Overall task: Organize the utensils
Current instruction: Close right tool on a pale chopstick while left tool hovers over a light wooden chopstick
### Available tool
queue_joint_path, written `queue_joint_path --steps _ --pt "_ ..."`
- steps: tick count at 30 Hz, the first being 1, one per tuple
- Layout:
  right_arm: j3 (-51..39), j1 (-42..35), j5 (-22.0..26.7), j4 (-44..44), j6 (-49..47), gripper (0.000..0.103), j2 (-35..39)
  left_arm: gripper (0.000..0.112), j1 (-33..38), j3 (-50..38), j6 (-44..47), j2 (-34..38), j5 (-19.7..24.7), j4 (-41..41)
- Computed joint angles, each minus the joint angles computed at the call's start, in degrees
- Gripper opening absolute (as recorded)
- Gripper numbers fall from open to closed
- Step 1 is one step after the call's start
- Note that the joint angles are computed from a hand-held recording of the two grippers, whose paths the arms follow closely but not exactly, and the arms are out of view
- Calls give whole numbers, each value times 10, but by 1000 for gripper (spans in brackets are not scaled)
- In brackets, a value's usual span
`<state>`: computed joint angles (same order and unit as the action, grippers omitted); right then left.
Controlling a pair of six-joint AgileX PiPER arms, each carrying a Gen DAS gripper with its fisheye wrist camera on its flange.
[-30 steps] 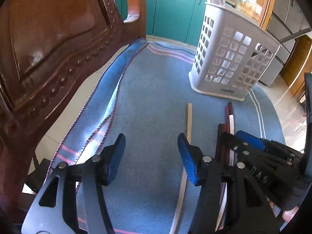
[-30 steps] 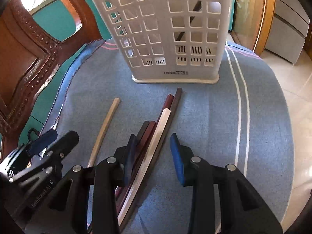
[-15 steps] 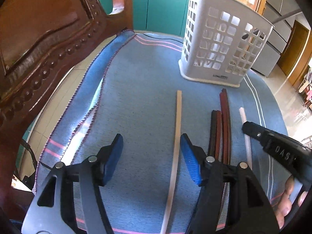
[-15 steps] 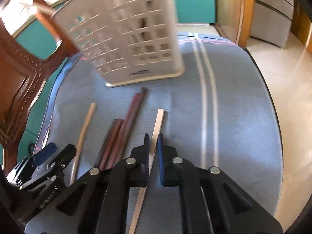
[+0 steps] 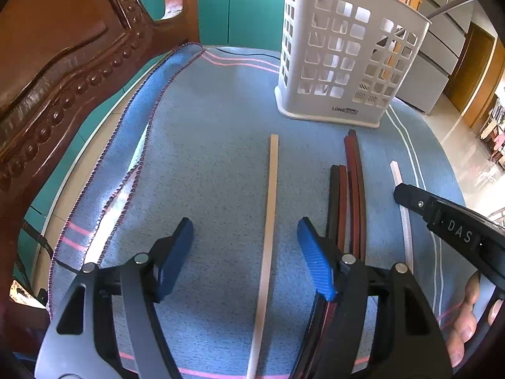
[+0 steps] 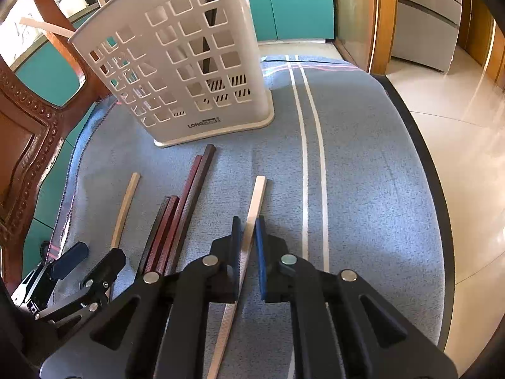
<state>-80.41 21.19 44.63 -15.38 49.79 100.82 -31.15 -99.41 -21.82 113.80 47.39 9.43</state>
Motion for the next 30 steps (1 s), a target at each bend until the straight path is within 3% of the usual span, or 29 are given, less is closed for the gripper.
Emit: queue_joint_path --steps 21,30 --pt "-13 17 6 -27 22 10 16 74 -3 -9 13 14 0 0" --pt "-16 23 5 -30 25 17 20 75 -5 -14 12 17 3 4"
